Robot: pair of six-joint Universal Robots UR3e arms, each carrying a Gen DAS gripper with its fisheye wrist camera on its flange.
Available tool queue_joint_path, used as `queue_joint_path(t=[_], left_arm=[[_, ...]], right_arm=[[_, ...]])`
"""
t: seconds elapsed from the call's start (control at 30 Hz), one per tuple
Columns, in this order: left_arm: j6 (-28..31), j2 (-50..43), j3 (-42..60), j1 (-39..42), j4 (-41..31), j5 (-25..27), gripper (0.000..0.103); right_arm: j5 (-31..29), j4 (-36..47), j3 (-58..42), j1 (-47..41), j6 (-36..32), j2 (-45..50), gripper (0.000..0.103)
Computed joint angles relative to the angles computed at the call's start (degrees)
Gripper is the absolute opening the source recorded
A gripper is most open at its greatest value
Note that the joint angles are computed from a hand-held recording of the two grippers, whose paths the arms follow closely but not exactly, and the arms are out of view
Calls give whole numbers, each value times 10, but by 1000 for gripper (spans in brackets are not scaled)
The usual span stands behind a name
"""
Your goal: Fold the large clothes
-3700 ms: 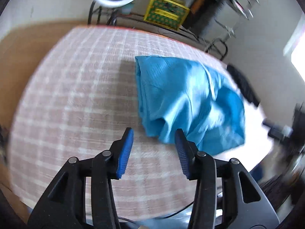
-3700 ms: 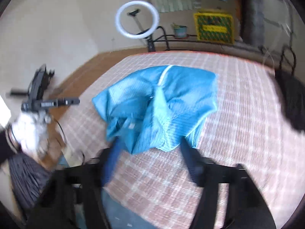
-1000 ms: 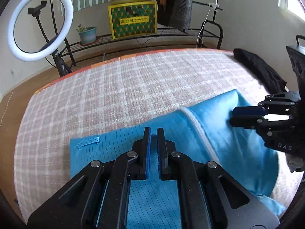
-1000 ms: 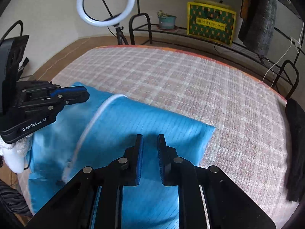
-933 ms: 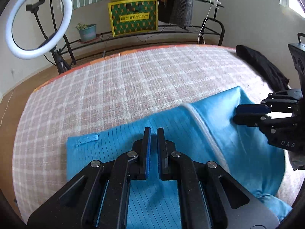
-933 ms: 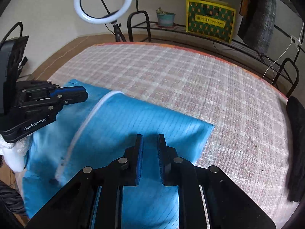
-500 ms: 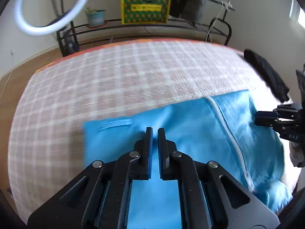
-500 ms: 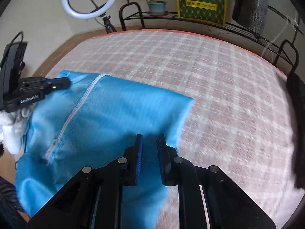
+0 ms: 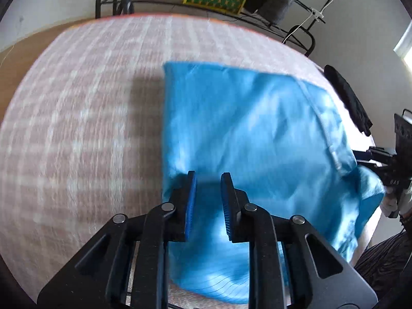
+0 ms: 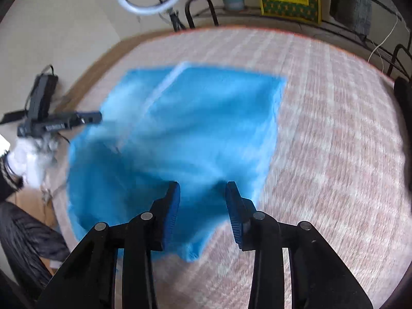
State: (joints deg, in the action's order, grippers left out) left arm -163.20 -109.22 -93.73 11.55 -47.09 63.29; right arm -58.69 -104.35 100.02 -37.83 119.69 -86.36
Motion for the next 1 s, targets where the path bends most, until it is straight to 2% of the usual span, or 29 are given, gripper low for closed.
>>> queue_joint_path(t=[0.03, 0.07, 0.13, 0.2, 0.27, 0.3, 0.37, 0.43, 0.53, 0.6, 0.67, 0.7, 0.73, 0.9, 1.0], left_arm=[[10, 9, -27, 5, 31, -5, 19], [22, 14, -30, 2, 30, 3, 19], [33, 28, -19, 1, 2, 12, 19], [35, 53, -32, 25, -13, -14, 21], [17, 68, -40, 46, -12, -27, 37], [0, 74, -44, 62, -15, -43, 40], [-15, 65, -27, 78, -31, -63, 40], [-18, 57, -15, 84, -38, -78, 40], [-26, 22, 19, 60, -38, -75, 40], [-19, 8, 32, 47, -51, -65, 40], [-19, -15, 47, 26, -40, -35, 40], [-20, -24, 49, 16, -30, -20, 40], [-22, -29, 47, 12, -22, -11, 40], [-30, -31, 46, 25, -24, -12, 40], [-41, -15, 37, 56, -35, -41, 42]], right_arm=[[-14, -6, 9, 1, 2, 5, 35], [-12, -7, 20, -7, -3, 2, 35], [-22, 24, 9, -15, -12, -4, 34], [-30, 69, -1, -31, -43, -21, 34], [-17, 127, -13, -64, -81, -44, 35], [-2, 167, -24, -84, -97, -51, 35], [18, 265, -67, -112, -111, -40, 35], [20, 330, -96, -119, -100, -18, 35], [-7, 294, -65, -91, -41, -8, 35], [-4, 293, -56, -79, -30, 10, 38], [2, 280, -43, -72, -27, 3, 26], [2, 287, -47, -69, -32, 6, 3], [-2, 300, -54, -67, -37, 10, 3], [-54, 255, 0, -65, -44, -22, 0], [-52, 281, 4, -77, -101, -65, 0]])
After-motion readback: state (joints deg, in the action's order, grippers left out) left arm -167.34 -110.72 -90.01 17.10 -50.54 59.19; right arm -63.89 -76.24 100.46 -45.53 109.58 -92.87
